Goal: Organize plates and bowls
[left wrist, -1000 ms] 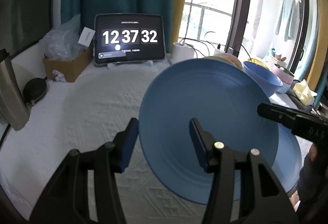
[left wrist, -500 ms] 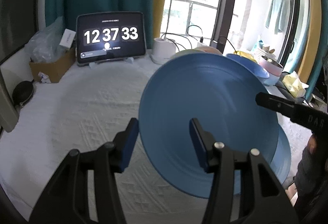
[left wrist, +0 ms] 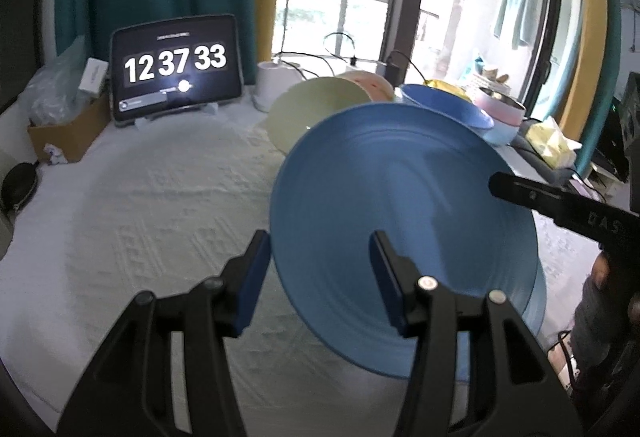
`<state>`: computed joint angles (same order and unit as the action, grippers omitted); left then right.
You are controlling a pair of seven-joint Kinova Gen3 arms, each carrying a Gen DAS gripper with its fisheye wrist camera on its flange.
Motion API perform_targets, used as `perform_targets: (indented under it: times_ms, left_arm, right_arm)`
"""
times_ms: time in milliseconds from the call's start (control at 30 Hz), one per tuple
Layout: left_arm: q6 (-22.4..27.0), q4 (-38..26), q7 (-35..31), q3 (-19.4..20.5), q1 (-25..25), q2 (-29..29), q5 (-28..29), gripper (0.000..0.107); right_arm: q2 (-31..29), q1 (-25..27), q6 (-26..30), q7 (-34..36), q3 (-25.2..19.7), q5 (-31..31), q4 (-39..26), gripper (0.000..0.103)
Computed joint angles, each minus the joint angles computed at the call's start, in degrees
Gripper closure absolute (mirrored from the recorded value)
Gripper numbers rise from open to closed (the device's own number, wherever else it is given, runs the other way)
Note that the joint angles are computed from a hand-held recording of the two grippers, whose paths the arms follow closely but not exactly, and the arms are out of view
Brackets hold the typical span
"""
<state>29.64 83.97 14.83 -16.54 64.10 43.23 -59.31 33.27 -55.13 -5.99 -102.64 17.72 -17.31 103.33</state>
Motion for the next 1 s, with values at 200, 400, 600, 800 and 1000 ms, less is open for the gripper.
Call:
perform_targets:
  times_ms: [200, 400, 600, 800, 1000]
  left_arm:
    - [0.01, -1.94, -3.63, 1.82, -1.08, 0.92, 1.86, 0.055]
    - [-0.46, -3.39, -7.11, 1.93, -1.05, 1.67, 4.46, 0.055]
    - [-0.54, -5.58, -11.92, 2.33, -1.19, 2.77, 7.78, 0.055]
    - [-0.27, -7.75, -16.63, 2.33, -1.11, 3.89, 11.31, 0.055]
    - [0.22, -9.32, -20.50, 2.36, -1.31, 4.66, 14.43, 0.055]
  right_arm:
    - [-0.41, -0.59, -0.68, 0.13, 1.23, -1.11, 1.86, 0.064]
    - [-0.99, -0.26, -0.93, 0.52, 1.30, -2.21, 3.47, 0.064]
    - [-1.45, -0.43, -1.22, 0.96, 2.06, -3.34, 5.09, 0.064]
    - [-1.53, 0.22, -1.76, 1.32, 1.98, -4.35, 6.34, 0.064]
    - [-1.37, 1.33, -1.80, 1.60, 1.10, -4.83, 6.85, 0.064]
